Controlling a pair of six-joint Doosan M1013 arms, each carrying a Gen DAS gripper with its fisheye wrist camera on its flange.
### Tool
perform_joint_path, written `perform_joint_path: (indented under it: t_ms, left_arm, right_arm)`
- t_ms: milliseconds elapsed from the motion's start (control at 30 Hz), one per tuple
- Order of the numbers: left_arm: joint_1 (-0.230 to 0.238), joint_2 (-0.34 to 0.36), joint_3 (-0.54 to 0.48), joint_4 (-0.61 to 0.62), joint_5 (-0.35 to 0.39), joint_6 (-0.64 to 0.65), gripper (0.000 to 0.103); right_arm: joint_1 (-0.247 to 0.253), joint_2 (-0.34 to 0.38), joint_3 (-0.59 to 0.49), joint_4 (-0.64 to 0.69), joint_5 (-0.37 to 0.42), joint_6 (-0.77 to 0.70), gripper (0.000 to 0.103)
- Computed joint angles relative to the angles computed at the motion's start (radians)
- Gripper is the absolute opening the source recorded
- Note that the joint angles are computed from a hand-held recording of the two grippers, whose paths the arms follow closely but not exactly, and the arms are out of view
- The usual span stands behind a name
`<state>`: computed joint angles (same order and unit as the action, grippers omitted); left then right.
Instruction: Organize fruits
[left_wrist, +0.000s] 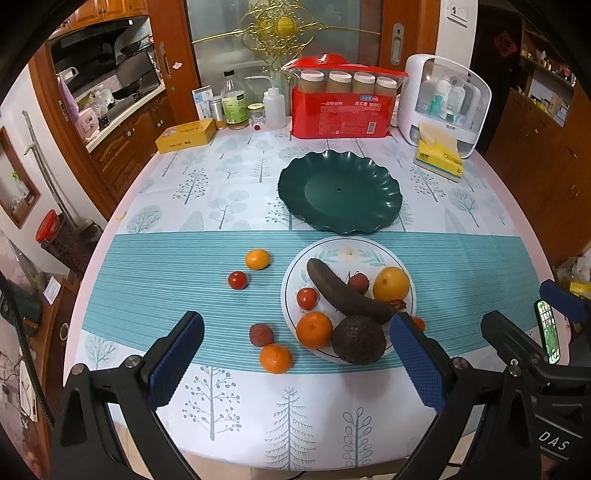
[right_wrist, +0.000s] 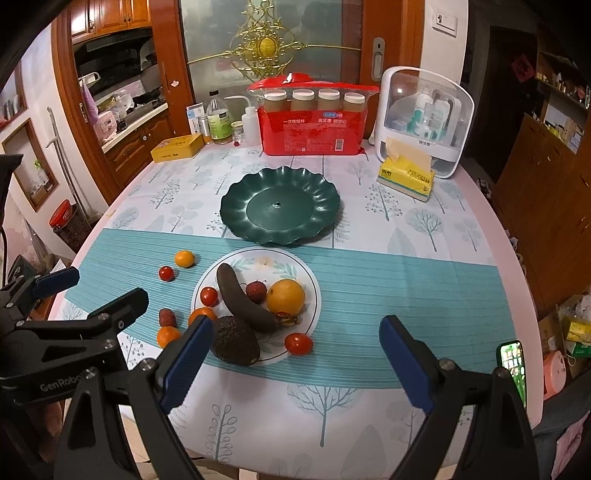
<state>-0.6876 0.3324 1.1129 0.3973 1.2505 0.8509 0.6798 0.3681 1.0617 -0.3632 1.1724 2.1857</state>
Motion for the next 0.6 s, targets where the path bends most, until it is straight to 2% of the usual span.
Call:
perform_joint_path:
  t_ms: [600]
  left_arm:
    - [-0.026,-0.004,0.0,0.05,0.046,-0.049,0.1]
  right_arm:
    - [-0.014,-0.027,0.041,0.057,-0.055,-0.039,0.092]
